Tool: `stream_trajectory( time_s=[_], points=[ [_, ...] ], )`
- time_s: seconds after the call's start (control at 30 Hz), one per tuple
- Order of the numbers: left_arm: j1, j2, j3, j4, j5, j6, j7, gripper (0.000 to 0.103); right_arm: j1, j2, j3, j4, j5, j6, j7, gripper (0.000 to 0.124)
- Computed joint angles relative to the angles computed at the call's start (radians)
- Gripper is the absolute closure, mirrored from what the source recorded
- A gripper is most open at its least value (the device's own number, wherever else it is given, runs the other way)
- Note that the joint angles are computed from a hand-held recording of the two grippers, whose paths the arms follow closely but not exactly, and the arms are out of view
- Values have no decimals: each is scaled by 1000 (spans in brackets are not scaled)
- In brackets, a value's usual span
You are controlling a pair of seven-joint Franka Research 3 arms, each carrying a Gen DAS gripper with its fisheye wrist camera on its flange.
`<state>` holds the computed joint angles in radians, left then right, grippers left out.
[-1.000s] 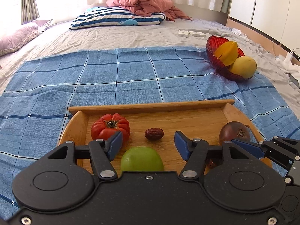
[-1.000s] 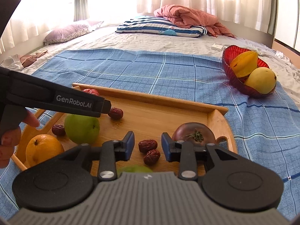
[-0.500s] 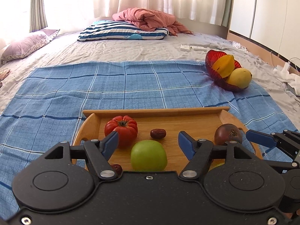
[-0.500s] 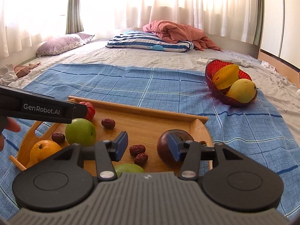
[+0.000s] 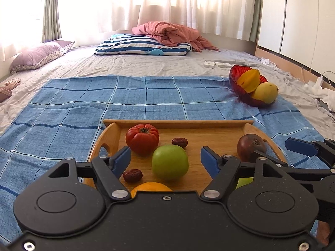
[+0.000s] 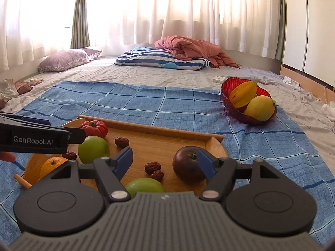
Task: Organize fruits
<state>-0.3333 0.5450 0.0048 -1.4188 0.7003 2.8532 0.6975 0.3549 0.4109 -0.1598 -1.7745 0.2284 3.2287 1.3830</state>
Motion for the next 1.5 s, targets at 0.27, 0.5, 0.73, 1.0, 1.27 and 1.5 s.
stream_trajectory(
  time_s=[0.27,0.5,0.73,1.0,1.27,1.5],
  points=[
    [-52,-71,71,-112,153,66,-164,24,27,-36,-9,-82,39,73,-27,40],
    [-38,-104,59,-167,233,73,-256,23,83,-49,-50,-119,113,120,-79,39],
    [-25,-137,50,-228,297,80,-336,23,85,-66,-30,-157,196,159,-141,39],
    [-10,-172,36,-283,389,71,-435,23,91,-85,-2,-201,304,220,-239,38],
    [3,-197,21,-332,502,61,-561,22,68,-88,49,-228,396,264,-308,37],
    [25,-216,-8,-364,598,42,-653,22,31,-109,99,-269,417,287,-313,37]
  ],
)
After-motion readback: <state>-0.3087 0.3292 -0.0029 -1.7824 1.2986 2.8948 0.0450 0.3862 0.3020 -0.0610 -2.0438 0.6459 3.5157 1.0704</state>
